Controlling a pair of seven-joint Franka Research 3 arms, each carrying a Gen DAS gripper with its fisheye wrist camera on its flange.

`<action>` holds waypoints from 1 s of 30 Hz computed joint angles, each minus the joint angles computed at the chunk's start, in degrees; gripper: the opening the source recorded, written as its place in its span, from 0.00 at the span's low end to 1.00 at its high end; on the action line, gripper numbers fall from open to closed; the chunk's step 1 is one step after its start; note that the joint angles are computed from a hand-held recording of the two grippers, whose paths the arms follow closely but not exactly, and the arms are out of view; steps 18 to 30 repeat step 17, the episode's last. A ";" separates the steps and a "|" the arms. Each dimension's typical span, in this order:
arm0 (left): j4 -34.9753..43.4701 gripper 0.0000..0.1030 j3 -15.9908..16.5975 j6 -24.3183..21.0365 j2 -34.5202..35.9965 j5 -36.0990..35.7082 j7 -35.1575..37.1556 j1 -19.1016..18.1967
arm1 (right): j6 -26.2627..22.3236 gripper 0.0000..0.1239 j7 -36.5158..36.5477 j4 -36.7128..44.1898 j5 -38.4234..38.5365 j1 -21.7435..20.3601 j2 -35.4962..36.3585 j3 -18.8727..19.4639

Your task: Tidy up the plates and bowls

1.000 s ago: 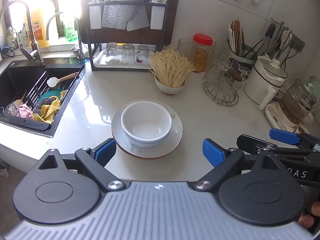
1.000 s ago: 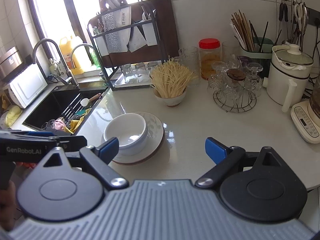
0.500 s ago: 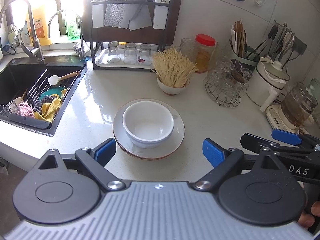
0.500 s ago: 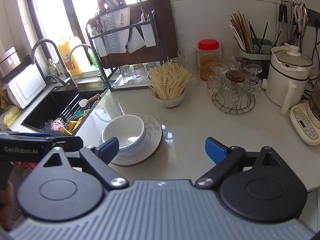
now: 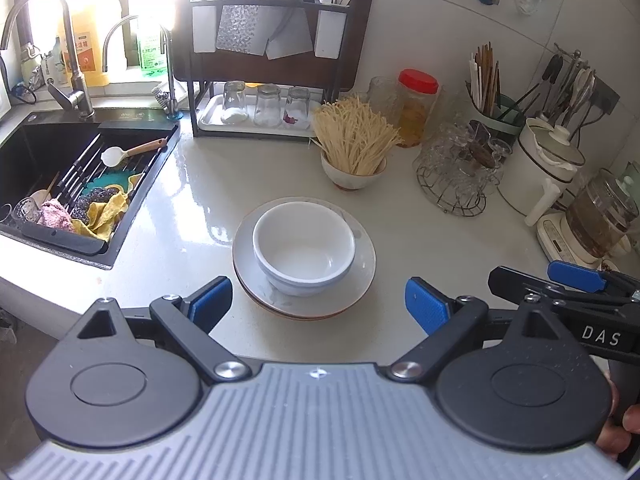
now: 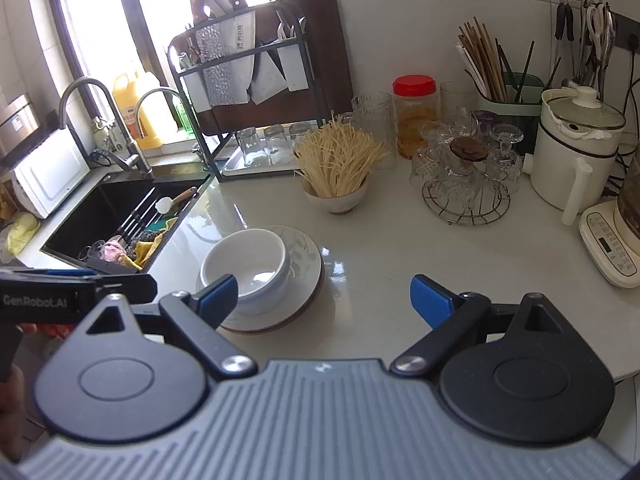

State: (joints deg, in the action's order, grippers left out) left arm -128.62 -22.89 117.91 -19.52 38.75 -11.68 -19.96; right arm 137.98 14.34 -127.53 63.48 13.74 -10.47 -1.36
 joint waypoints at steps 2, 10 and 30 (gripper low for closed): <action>-0.03 0.93 0.06 0.04 -0.02 0.04 0.04 0.01 | 0.12 0.76 0.20 0.06 0.03 -0.01 0.08 0.03; -0.11 0.93 0.12 0.16 -0.25 -0.03 0.35 0.10 | 0.15 0.76 0.16 0.12 0.17 -0.04 0.16 0.05; 0.13 0.93 0.21 0.66 0.17 0.19 0.89 0.22 | 0.18 0.76 0.24 0.17 0.08 -0.04 0.27 0.07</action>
